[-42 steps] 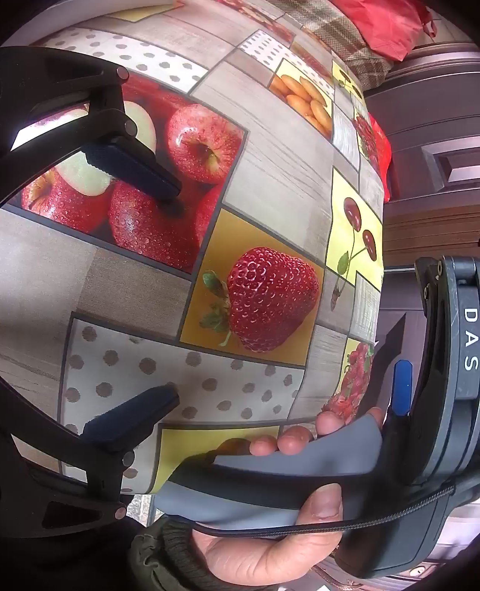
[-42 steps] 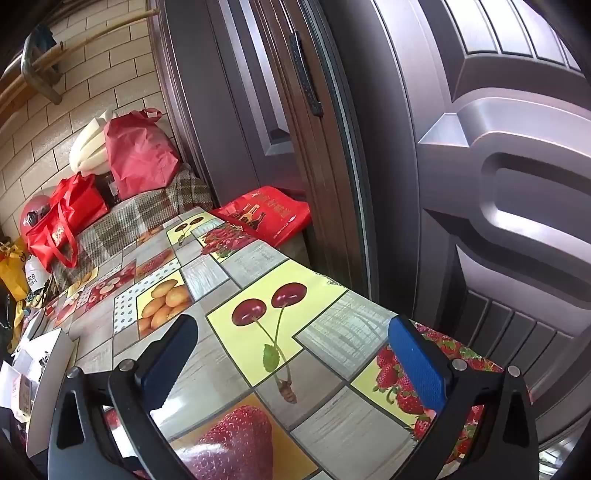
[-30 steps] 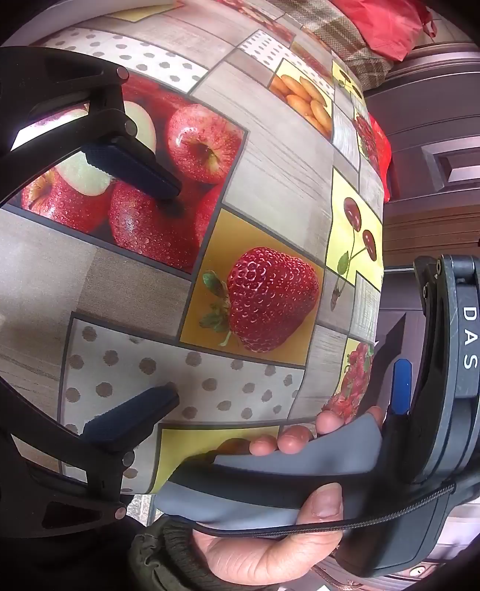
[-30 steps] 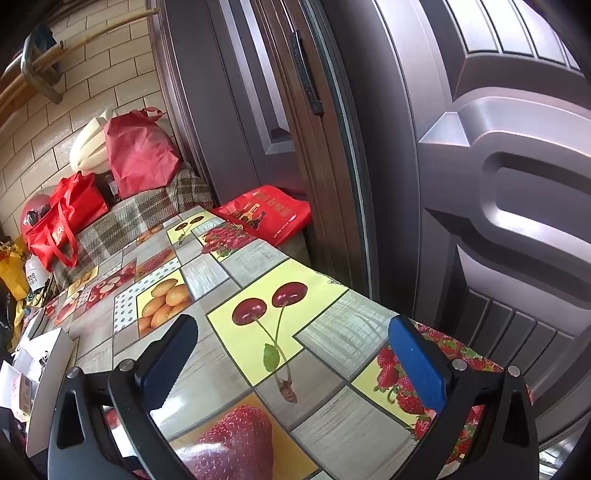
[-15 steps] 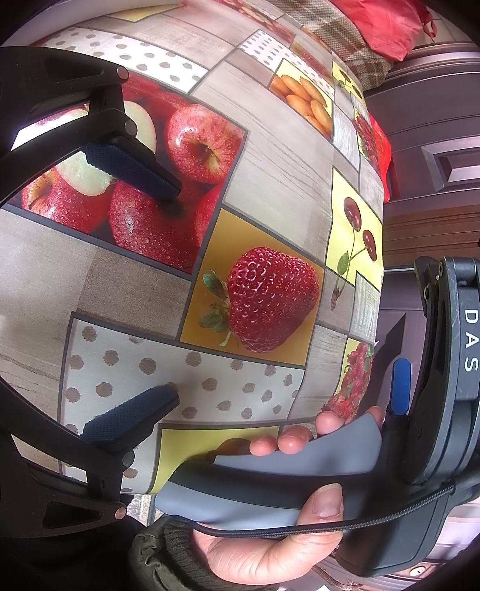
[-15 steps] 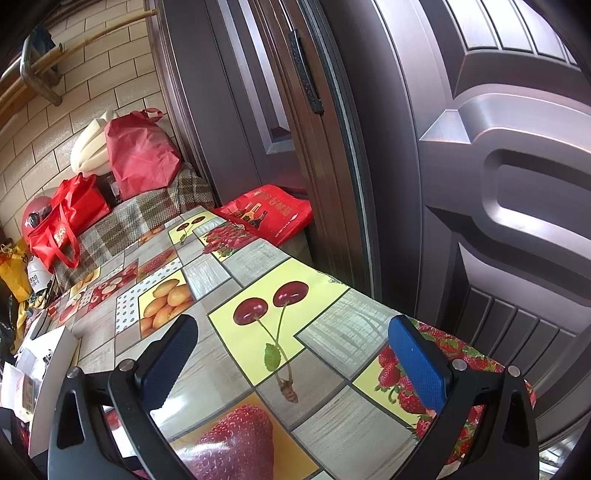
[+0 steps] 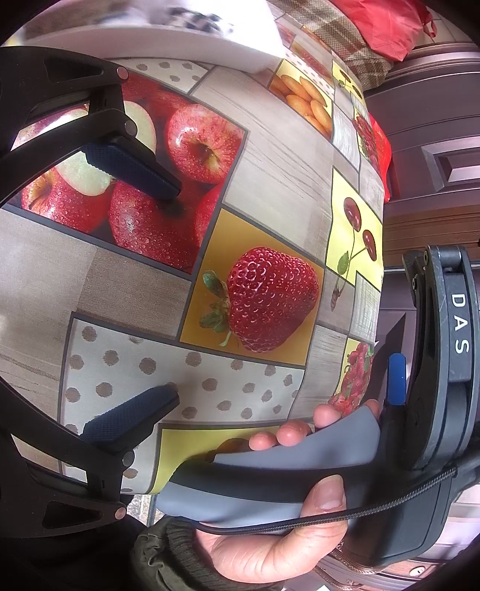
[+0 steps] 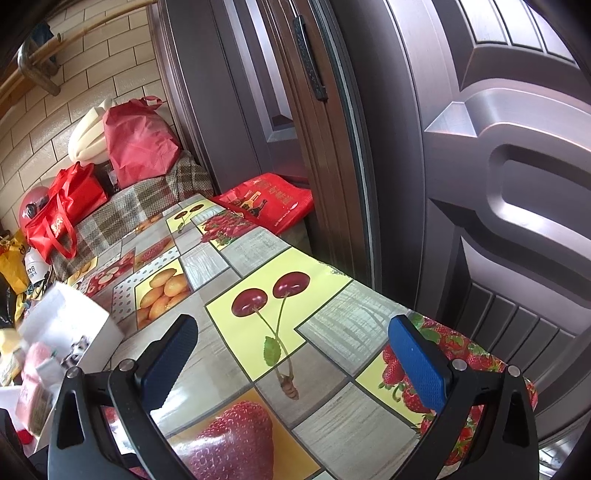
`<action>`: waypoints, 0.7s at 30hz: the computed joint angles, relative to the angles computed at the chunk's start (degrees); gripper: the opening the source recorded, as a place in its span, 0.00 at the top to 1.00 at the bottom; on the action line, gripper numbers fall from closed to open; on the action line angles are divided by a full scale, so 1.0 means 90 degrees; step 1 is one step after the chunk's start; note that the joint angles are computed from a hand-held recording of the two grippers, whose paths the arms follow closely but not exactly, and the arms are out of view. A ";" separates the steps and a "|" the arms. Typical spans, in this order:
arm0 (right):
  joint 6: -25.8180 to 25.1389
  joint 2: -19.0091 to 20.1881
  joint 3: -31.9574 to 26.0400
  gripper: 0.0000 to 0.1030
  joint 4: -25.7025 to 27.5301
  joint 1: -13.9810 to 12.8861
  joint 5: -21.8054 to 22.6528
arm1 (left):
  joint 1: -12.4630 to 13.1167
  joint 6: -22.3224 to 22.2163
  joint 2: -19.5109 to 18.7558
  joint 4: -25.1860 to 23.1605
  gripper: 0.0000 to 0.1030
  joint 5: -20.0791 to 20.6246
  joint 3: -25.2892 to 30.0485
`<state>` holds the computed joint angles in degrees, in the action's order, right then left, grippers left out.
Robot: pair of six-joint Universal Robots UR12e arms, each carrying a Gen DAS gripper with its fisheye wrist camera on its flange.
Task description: Organize soft objects
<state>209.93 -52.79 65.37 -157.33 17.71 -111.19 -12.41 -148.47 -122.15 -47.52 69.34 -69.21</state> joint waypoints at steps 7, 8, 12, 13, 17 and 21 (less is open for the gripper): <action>0.0090 -0.0013 0.0015 0.00 0.0049 -0.0023 0.0096 | 0.0000 -0.0001 -0.0001 -0.0005 0.01 -0.0001 0.0002; 0.0092 -0.0015 0.0016 0.00 0.0053 -0.0029 0.0112 | 0.0000 -0.0001 -0.0001 -0.0005 0.01 -0.0001 0.0002; 0.0132 -0.0025 0.0043 0.00 0.0021 -0.0037 0.0149 | 0.0000 -0.0001 0.0000 -0.0001 0.01 -0.0001 0.0000; 0.0143 -0.0026 0.0041 0.00 0.0035 -0.0038 0.0160 | 0.0001 -0.0001 0.0000 -0.0002 0.01 -0.0003 0.0000; 0.0179 -0.0030 0.0042 0.00 0.0063 -0.0040 0.0187 | 0.0005 0.0000 0.0002 -0.0012 0.01 -0.0010 0.0004; 0.0169 -0.0021 0.0008 0.00 0.0133 -0.0039 0.0195 | 0.0006 0.0002 0.0000 -0.0013 0.01 -0.0009 0.0006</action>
